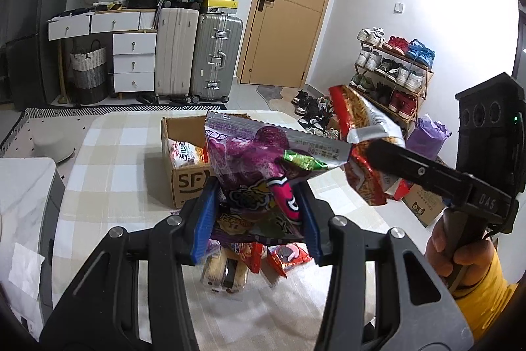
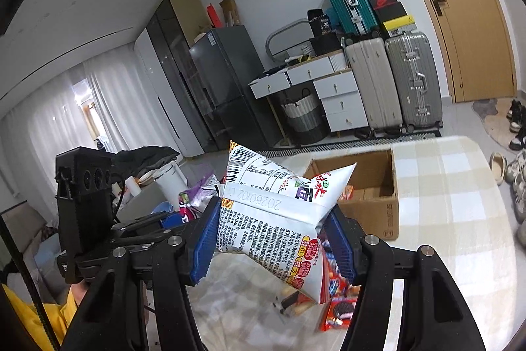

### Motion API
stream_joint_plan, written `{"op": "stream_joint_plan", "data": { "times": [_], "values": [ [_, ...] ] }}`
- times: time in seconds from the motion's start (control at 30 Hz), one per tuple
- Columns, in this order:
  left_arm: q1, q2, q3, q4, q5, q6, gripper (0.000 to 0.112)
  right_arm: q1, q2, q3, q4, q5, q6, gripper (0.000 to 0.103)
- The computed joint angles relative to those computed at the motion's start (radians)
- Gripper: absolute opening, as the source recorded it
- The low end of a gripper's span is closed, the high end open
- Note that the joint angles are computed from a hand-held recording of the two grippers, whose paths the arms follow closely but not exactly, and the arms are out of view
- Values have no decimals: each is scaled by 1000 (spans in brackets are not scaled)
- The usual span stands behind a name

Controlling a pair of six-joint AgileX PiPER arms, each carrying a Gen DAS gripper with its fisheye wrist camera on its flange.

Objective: Organize snacks

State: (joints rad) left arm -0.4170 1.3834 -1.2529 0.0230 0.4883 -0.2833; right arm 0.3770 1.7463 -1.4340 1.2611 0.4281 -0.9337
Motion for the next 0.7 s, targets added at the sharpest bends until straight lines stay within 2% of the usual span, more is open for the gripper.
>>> {"op": "stream_joint_plan", "data": {
  "times": [0.37,0.57,0.7],
  "values": [
    [83,150,-244,-35,83,63,43,-2,143,-290,-277,49,263,61],
    [140,269,-410,-100,137,127,43,-22,271,-512,-418,132,430,61],
    [174,383,-560,-130,191,153,43,-28,393,-729,-537,215,555,61]
  ]
}}
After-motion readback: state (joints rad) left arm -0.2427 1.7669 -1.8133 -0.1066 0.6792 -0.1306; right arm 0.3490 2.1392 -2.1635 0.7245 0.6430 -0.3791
